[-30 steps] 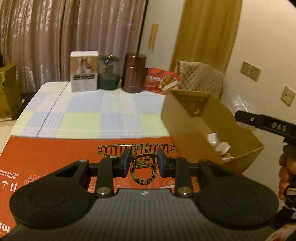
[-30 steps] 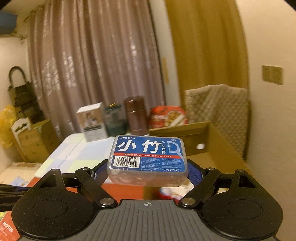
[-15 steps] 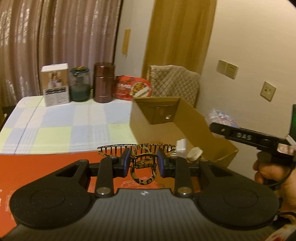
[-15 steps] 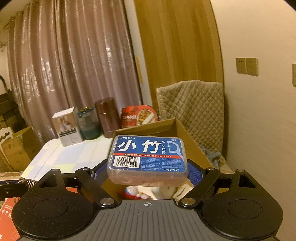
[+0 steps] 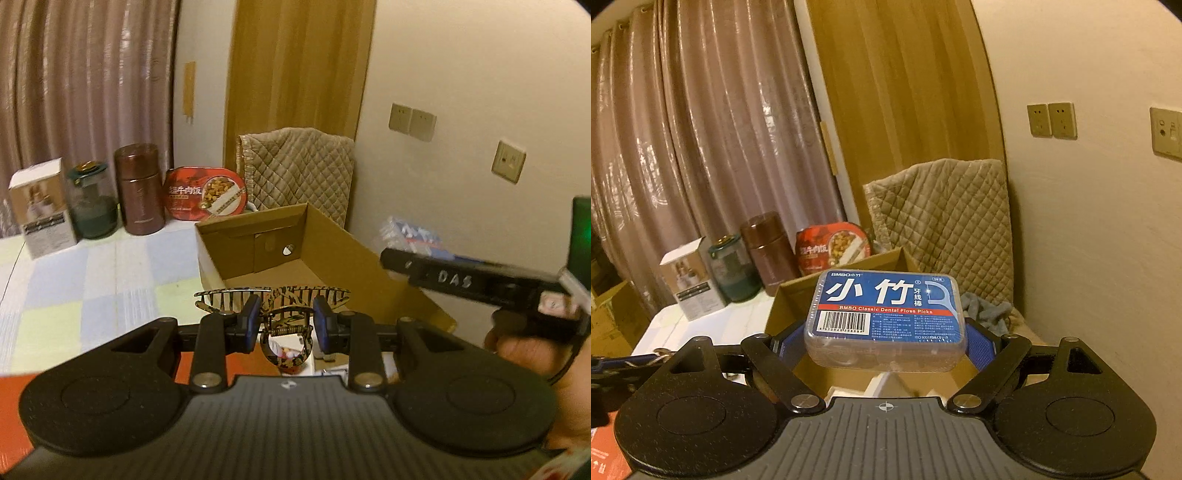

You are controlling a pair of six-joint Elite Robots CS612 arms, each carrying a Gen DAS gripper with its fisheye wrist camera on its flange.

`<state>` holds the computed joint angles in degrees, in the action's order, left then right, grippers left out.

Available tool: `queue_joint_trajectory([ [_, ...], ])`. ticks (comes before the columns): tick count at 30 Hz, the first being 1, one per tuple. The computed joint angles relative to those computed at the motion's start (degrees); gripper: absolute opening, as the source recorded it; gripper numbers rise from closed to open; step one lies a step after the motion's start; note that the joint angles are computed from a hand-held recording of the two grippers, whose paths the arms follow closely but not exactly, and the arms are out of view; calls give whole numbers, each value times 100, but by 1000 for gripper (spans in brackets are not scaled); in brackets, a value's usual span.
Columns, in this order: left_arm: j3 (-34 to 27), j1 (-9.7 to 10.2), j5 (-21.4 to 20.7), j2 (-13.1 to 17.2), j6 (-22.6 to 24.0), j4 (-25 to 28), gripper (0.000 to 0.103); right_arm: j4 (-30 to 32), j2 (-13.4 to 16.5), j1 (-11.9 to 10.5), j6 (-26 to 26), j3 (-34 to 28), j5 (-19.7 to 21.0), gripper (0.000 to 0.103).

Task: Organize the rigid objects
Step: 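Carry the hair clip and floss box with both tools over the cardboard box, then lower the hair clip into the box and open the left tool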

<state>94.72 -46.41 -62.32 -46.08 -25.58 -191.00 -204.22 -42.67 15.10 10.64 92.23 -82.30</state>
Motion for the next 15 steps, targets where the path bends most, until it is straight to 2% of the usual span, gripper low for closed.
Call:
queue_joint_trajectory([
  [6, -636, 208, -401, 377, 398, 391, 25, 305, 224, -31, 79, -432, -324, 83],
  [9, -897, 285, -523, 560, 680, 484, 25, 523, 338, -34, 21, -640, -336, 83],
  [15, -1313, 421, -643, 840, 820, 770, 25, 715, 493, -32, 53, -892, -385, 83],
])
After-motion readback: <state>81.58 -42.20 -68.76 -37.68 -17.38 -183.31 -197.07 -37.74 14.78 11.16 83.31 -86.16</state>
